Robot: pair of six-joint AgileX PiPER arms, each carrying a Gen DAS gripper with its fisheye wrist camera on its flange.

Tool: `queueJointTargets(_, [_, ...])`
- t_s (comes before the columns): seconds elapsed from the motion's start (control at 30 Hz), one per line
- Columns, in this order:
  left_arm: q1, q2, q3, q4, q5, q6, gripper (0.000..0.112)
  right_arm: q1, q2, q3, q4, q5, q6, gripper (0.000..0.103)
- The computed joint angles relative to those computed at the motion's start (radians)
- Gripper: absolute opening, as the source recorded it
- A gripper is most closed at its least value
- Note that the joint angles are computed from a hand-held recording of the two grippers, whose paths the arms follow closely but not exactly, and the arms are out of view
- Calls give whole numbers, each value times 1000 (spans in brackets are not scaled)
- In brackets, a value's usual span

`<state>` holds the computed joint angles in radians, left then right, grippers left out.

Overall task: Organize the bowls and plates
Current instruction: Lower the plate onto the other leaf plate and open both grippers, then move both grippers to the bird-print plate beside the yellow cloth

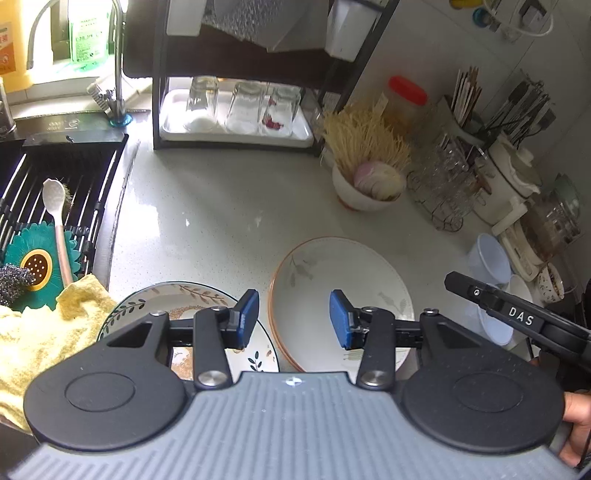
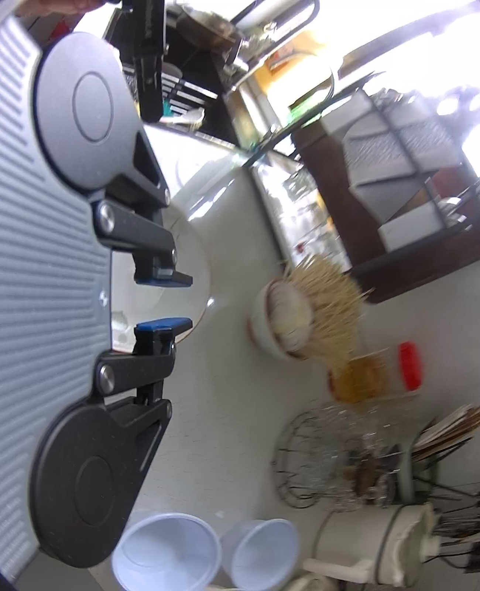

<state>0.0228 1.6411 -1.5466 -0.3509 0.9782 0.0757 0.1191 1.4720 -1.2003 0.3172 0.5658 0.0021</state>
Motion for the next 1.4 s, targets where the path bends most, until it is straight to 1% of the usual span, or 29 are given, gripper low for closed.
queueJointTargets(0.07, [-3,-46,38,0,-10,-1,48,-3,-31,9,21,-2,-28,22])
queueJointTargets(0.13, [-14,-94,78,20,-26,-23,48,-4,-64,19,20,4,-21,22])
queueJointTargets(0.2, [-26,-146,124,36,-45,-39,48,-6,-101,37,45,9,-50,22])
queueJointTargets(0.3, [-47,-222,188,72,-67,-69,48,7,-158,69,43,12,-69,22])
queueJointTargets(0.47, [-66,-336,282,96,-82,-106,48,27,-254,134,51,23,-90,22])
queueJointTargets(0.57, [-86,-396,330,120,-89,-144,48,35,-298,160,67,46,-100,21])
queueJointTargets(0.7, [-113,-468,382,154,-89,-192,48,63,-357,186,52,79,-74,21])
queueJointTargets(0.87, [-137,-554,439,194,-96,-270,48,82,-399,187,56,119,-72,21])
queueJointTargets(1.07, [-215,-601,473,303,-80,-434,48,73,-396,181,125,165,-161,21])
queueJointTargets(1.17, [-271,-606,481,370,-73,-526,48,51,-387,181,187,189,-243,21])
queueJointTargets(1.33, [-383,-607,467,497,-32,-711,48,-34,-372,151,277,309,-373,22])
queueJointTargets(1.4, [-437,-614,471,551,-15,-783,48,-66,-377,152,304,345,-432,22])
